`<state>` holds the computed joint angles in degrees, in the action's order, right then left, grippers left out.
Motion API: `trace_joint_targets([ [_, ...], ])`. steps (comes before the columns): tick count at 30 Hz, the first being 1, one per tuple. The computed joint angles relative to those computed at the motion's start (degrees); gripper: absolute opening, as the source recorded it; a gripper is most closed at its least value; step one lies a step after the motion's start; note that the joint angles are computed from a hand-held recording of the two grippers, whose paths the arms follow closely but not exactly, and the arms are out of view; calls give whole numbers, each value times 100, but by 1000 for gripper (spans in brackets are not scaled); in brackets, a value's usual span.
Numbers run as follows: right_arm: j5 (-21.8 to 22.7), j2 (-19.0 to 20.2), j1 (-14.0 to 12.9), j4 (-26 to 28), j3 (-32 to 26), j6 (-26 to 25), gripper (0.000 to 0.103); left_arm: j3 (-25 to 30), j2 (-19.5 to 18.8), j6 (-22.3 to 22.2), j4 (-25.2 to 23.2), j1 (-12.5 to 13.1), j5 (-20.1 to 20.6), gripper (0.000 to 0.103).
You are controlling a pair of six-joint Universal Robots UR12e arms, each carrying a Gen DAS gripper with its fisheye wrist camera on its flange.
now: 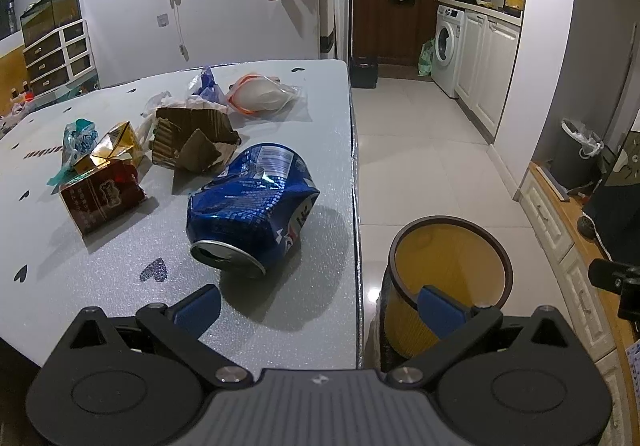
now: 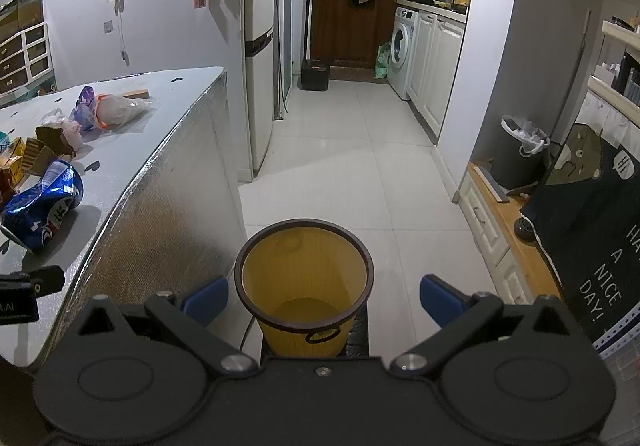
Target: Collect trash
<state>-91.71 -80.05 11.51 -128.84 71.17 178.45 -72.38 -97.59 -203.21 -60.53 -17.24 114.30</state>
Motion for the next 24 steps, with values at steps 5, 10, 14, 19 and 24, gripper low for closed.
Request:
trace_joint_targets([
  [5,20,-17,-8,-41,22,0,103,-9,4,9,39,-14,21,103],
  [10,13,-24,-7,-52,30,-2,103,-30,19,15,59,-3,12,103],
  [14,-9,-22,4,-69,33,-6,103,-41,26,17,72,0,7,103],
  [19,4,-25,4,-70,34,-5,103,-50,32,17,88,0,8,103],
  [24,3,-25,7,-84,25,-24,103,-53,34,19,96,-3,14,103],
])
